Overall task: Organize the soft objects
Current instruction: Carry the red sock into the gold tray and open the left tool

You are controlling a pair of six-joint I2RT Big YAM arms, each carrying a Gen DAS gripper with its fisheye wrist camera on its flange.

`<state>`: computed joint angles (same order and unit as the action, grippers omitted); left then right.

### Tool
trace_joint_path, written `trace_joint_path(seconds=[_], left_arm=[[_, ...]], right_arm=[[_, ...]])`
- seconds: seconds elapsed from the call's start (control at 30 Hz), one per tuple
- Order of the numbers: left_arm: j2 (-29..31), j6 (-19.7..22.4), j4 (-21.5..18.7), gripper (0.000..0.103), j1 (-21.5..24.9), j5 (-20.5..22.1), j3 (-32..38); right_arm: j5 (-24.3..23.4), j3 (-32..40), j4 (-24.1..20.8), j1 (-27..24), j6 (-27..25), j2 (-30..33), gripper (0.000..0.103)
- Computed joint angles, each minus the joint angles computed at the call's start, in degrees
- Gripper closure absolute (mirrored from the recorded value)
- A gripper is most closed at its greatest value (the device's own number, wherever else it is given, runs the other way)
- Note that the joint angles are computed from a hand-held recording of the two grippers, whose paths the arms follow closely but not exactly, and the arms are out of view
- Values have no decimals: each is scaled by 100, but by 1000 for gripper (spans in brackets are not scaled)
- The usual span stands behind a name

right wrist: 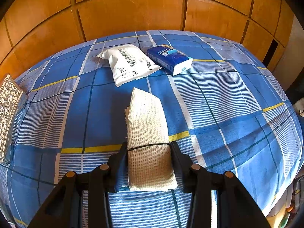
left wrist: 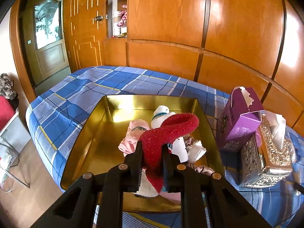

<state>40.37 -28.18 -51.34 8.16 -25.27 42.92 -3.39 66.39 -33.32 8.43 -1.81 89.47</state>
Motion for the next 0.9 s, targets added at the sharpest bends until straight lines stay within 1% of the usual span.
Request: trace_joint_path(seconds=[0.1, 0.2, 0.23, 0.3, 0.37, 0.47, 0.57, 0.6, 0.67, 0.7, 0.73, 0.77, 0.83, 0.9], left_arm=[[168, 26, 52, 85, 267, 335, -47], [429, 160, 176, 84, 638, 554, -85], [483, 210, 216, 84, 730, 552, -84], [640, 366, 305, 84, 979, 638, -28], [865, 403, 295, 83, 1333, 889, 55], [1040, 501, 355, 83, 1642, 1003, 85], [1126, 564, 360, 80, 1833, 1082, 123], [1116, 585, 339, 78, 1868, 1145, 139], [979, 541, 353, 62, 1933, 1367, 127], [872, 509, 384, 46, 1966, 1554, 104], [775, 512, 433, 40, 1967, 1652, 78], [706, 513, 448, 40, 1888, 1562, 69], [630, 532, 339, 40, 1698, 1240, 84], [526, 410, 235, 40, 1555, 1010, 59]], right_arm=[[-21, -6, 11, -9, 7, -7, 60], [-19, 3, -2, -12, 24, -6, 60], [-16, 5, -8, -11, 35, -8, 60], [-15, 10, -2, -8, 53, -5, 60], [-13, 4, 10, -7, 81, -8, 61], [-14, -19, 51, -8, 112, -19, 61], [-21, -25, 58, -10, 122, -25, 61], [-21, -22, 53, -9, 116, -25, 61], [-39, -28, 69, -15, 123, -27, 61], [-46, -32, 80, -19, 131, -27, 61], [-46, -36, 89, -19, 134, -28, 61], [-43, -41, 94, -18, 133, -31, 61], [-53, -51, 107, -21, 129, -38, 61], [-68, -57, 127, -27, 132, -38, 61]])
